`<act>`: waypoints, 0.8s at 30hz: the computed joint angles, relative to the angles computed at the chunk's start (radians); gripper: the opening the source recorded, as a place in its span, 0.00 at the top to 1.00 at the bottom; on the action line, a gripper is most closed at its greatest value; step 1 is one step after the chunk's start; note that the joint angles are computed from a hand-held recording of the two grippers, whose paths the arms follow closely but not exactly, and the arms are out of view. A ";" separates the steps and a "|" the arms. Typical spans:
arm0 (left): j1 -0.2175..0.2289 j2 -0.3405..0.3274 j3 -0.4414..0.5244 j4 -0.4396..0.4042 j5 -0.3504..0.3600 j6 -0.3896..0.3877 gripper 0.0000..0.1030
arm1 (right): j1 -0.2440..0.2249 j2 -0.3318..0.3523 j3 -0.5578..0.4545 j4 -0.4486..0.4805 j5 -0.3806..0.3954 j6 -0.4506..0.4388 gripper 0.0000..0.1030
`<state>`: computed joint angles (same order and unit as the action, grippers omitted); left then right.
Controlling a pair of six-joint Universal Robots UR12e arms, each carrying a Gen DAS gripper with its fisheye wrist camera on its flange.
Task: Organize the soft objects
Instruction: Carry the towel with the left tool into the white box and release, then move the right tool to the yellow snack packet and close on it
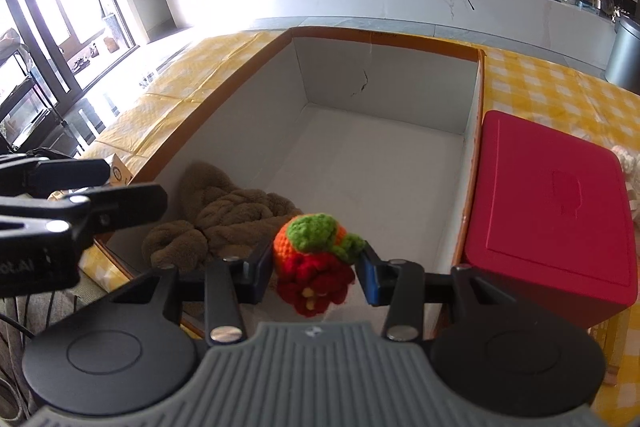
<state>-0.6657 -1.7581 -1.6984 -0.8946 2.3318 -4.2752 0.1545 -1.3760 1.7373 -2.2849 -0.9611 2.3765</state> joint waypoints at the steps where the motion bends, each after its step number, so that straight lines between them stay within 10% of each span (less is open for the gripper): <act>1: -0.006 -0.003 0.003 0.003 0.030 0.010 0.18 | 0.001 -0.001 0.001 -0.003 -0.005 -0.001 0.57; 6: -0.025 -0.029 0.018 0.002 0.160 0.042 0.15 | 0.010 -0.009 0.008 -0.013 -0.027 -0.010 0.57; 17: -0.011 -0.025 0.003 0.028 0.135 0.026 0.15 | 0.027 -0.014 0.008 0.049 -0.053 -0.027 0.56; 24: -0.008 -0.019 -0.007 0.028 0.121 -0.001 0.15 | 0.017 -0.011 -0.015 0.140 0.000 -0.029 0.32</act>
<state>-0.6736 -1.7767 -1.7050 -0.8670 2.4530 -4.2763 0.1712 -1.3873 1.7223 -2.1450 -0.9615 2.3471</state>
